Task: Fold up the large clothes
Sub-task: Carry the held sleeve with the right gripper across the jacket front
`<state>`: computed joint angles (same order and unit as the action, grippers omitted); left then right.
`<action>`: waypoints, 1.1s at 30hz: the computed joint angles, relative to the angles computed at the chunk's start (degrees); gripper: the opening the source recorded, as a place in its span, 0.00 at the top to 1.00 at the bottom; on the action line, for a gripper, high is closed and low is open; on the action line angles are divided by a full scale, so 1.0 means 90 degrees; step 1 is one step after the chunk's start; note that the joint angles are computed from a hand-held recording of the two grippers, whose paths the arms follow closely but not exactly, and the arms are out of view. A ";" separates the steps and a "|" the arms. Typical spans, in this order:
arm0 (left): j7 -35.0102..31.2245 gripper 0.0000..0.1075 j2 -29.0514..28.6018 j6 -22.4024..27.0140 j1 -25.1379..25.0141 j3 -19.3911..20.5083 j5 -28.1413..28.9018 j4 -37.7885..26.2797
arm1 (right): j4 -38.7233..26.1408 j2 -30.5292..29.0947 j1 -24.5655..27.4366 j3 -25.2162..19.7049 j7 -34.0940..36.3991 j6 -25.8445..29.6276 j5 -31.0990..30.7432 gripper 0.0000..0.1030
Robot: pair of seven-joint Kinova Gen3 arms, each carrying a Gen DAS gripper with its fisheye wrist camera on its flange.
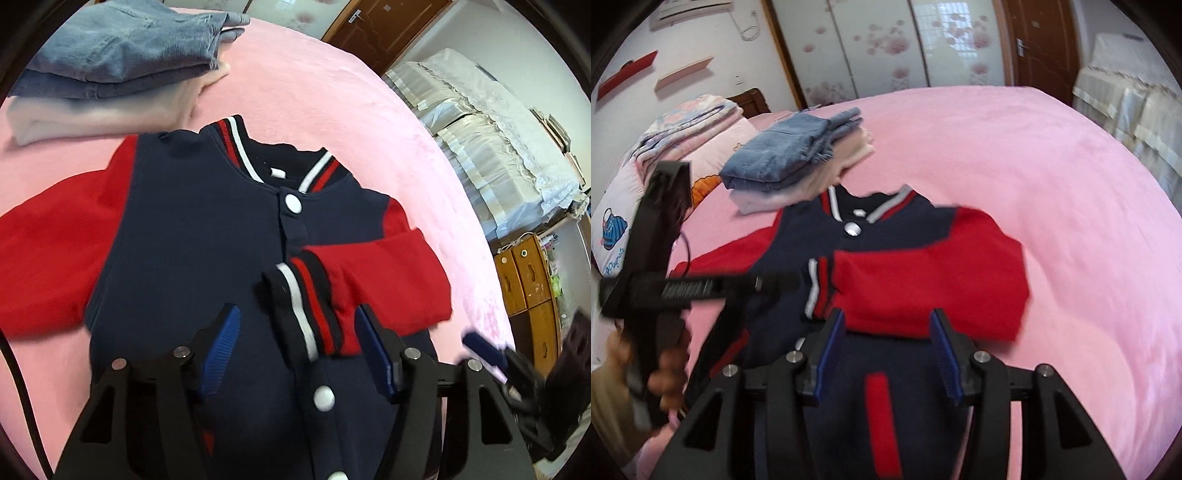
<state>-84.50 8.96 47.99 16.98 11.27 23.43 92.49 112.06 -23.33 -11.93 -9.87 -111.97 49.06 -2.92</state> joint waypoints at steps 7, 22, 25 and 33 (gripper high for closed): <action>-0.0163 0.42 0.0574 -0.0117 0.0083 0.0058 -0.0271 -0.0316 | 0.0492 -0.0259 0.0034 0.0282 -0.0071 0.0145 -0.0355 0.54; 0.0716 0.95 0.0312 -0.0093 0.0619 0.0070 -0.1025 -0.1109 | 0.0823 0.0053 0.0349 0.0906 -0.0033 -0.0237 -0.0763 0.54; 0.0723 0.95 0.0246 0.0037 0.0598 0.0101 -0.0998 -0.1584 | 0.0787 0.0226 0.0457 0.0836 -0.0043 -0.0392 -0.0685 0.54; 0.1363 0.95 0.0205 0.0283 0.0865 -0.0134 -0.1944 -0.2169 | 0.0357 0.0915 0.0692 0.0084 -0.0798 -0.0670 0.0302 0.55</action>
<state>-72.23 10.81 50.54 24.76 10.07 5.94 72.97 115.27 -15.09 -5.70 -9.11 -119.16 43.02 -0.21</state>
